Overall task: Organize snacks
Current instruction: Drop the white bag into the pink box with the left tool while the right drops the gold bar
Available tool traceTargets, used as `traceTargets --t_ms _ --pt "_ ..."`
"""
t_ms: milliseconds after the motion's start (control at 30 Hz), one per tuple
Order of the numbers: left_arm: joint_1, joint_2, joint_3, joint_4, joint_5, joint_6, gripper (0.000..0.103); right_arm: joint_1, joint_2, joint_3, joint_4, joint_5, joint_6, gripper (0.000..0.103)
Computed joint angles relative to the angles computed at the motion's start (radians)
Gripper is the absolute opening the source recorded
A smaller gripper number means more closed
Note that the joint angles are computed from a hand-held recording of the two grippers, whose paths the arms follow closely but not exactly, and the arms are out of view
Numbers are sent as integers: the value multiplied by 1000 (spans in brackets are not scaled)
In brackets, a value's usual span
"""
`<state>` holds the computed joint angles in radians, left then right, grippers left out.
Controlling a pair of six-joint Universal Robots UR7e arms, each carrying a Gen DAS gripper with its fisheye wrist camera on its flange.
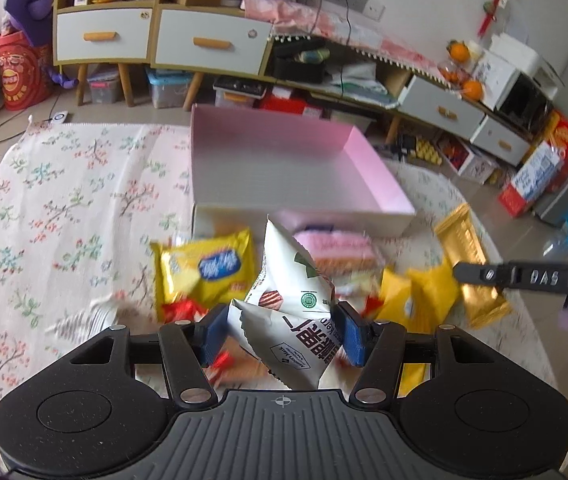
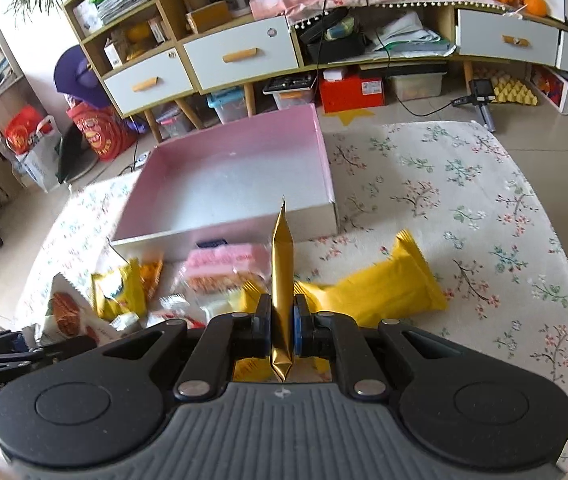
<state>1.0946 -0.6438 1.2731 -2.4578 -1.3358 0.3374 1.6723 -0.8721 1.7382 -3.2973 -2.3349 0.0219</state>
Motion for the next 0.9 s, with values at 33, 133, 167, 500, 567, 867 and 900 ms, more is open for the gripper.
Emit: traceTargets --t_ms 33,133,167,500,567,867,900 --pt "-3 12 -16 1 -1 -13 56 -1 3 -9 5 5 6 9" --pt "-10 58 -77 8 2 -42 56 -7 17 -41 14 18 10 9" --pt "-12 76 -100 9 3 -52 56 -11 21 -51 11 24 7 9" --pt "-9 243 -330 3 31 -25 56 -55 61 -153 -17 106 -52 9" --pt "-9 280 -381 5 47 -8 56 -64 72 -175 -16 115 -67 9" --pt "7 425 -571 1 97 10 56 -99 135 -283 -12 174 -114 9" --pt "9 435 -587 3 97 20 56 -100 138 -287 -9 175 -115 9"
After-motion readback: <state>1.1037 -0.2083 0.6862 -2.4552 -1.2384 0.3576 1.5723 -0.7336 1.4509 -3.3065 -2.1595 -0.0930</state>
